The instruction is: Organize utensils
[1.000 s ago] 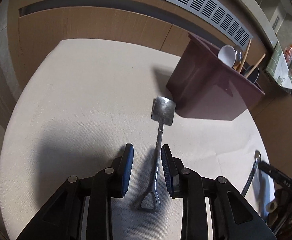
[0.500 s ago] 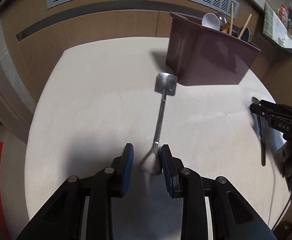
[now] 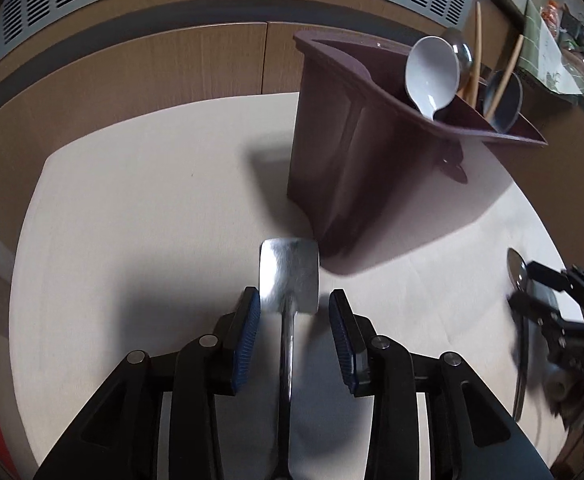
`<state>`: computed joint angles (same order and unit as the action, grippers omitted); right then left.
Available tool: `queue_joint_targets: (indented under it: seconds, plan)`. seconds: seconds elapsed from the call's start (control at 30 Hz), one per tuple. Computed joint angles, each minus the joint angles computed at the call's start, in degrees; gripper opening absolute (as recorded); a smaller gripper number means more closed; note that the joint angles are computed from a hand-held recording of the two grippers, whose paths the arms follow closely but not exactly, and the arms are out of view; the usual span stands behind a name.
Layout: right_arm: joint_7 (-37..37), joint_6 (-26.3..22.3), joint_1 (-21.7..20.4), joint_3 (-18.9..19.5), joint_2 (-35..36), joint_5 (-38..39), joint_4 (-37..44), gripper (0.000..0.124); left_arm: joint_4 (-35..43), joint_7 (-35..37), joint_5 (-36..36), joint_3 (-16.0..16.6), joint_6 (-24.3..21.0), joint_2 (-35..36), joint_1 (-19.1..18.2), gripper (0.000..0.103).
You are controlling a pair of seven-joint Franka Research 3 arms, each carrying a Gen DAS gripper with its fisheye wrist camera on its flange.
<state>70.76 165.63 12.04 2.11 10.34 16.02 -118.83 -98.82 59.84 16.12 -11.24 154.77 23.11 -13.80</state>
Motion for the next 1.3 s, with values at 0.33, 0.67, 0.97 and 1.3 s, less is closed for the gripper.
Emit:
queue_joint_targets:
  seconds: [0.33, 0.67, 0.97, 1.3]
  plan:
    - [14.0, -0.7, 3.2, -3.5, 2.0, -6.4, 2.7, 0.052, 6.4, -4.6, 5.0, 2.0, -5.8, 3.3, -3.0, 0.040]
    - [1.8, 1.1, 0.4, 2.7, 0.5, -6.6, 0.3, 0.036, -5.2, -7.8, 4.6, 1.3, 1.7, -3.4, -1.6, 0.035]
    - [-15.9, -1.5, -0.1, 4.3, -2.2, 9.5, -2.1, 0.036, -14.2, -16.5, 10.0, 2.1, 2.1, -10.1, -3.7, 0.019]
    - [-19.4, -3.0, 0.1, 3.1, -2.5, 13.7, -1.8, 0.037, -25.3, -19.1, 6.2, -2.1, 3.9, -18.5, -2.7, 0.010]
